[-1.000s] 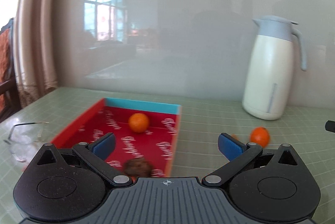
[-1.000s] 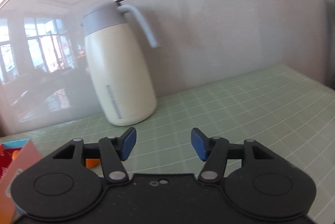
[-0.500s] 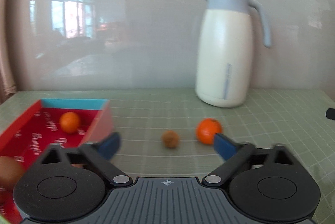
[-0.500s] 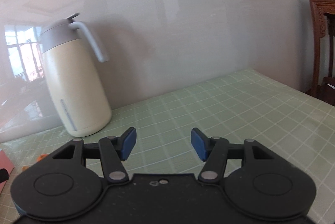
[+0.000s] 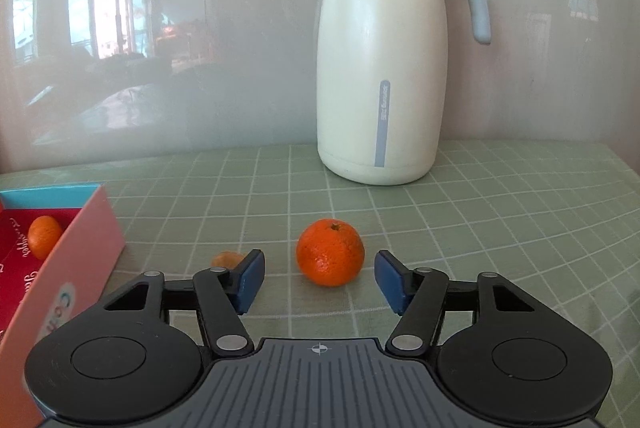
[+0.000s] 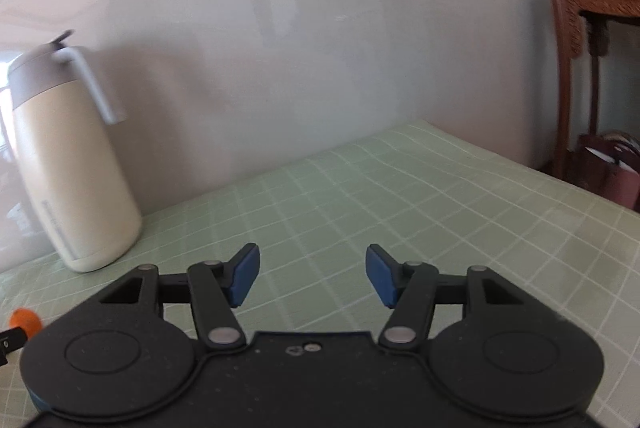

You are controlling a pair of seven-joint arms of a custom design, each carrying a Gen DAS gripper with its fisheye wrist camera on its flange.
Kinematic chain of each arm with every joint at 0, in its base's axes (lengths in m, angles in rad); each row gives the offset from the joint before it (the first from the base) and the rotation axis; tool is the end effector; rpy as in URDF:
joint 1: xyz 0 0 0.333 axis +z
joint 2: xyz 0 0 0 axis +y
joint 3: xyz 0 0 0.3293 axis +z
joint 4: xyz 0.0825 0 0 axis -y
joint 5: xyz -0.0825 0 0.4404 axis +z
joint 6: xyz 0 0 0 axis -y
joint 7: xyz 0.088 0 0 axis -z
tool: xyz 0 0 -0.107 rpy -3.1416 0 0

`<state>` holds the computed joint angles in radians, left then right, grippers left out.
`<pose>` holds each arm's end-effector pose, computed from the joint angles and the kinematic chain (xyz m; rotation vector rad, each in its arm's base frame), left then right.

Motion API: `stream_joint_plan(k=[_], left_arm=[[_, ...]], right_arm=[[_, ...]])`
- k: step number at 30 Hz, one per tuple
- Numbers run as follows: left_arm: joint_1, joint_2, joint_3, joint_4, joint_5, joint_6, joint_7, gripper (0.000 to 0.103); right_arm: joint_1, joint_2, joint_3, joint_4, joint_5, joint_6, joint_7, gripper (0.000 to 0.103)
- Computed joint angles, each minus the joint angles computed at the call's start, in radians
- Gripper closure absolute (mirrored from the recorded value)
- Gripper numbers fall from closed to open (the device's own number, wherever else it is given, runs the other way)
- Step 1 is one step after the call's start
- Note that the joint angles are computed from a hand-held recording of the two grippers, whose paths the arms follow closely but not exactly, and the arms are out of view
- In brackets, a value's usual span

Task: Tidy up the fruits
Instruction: 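Reach the left tool to the other mandarin and grasp it, then carry the mandarin with the left tool into the box and release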

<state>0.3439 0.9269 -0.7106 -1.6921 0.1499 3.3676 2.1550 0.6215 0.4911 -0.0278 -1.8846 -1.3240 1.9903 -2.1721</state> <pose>0.7473 -0.1798 0.2350 -1.0985 2.1163 -1.1544 0.5868 0.3246 0.2253 -0.5537 2.2402 -1.2750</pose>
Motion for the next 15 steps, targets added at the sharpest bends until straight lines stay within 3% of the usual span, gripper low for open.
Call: stream_joint_plan(k=[7, 10, 12, 15], left_arm=[[-0.113, -0.01, 0.099, 0.05, -0.044, -0.015, 0.013, 0.041], [-0.134, -0.013, 0.113, 0.059, -0.066, -0.017, 0.016, 0.042], [-0.179, -0.03, 0.163, 0.071, -0.099, -0.035, 0.01, 0.06], [-0.165, -0.026, 0.147, 0.071, -0.109, -0.042, 0.026, 0.06]], right_arm=[[-0.006, 0.0, -0.001, -0.007, 0.007, 0.011, -0.006, 0.044], [-0.005, -0.002, -0.001, -0.011, 0.005, 0.014, -0.003, 0.044], [-0.006, -0.002, 0.0, -0.01, 0.006, 0.016, -0.006, 0.044], [-0.006, 0.0, 0.0, -0.006, 0.004, 0.018, -0.012, 0.044]])
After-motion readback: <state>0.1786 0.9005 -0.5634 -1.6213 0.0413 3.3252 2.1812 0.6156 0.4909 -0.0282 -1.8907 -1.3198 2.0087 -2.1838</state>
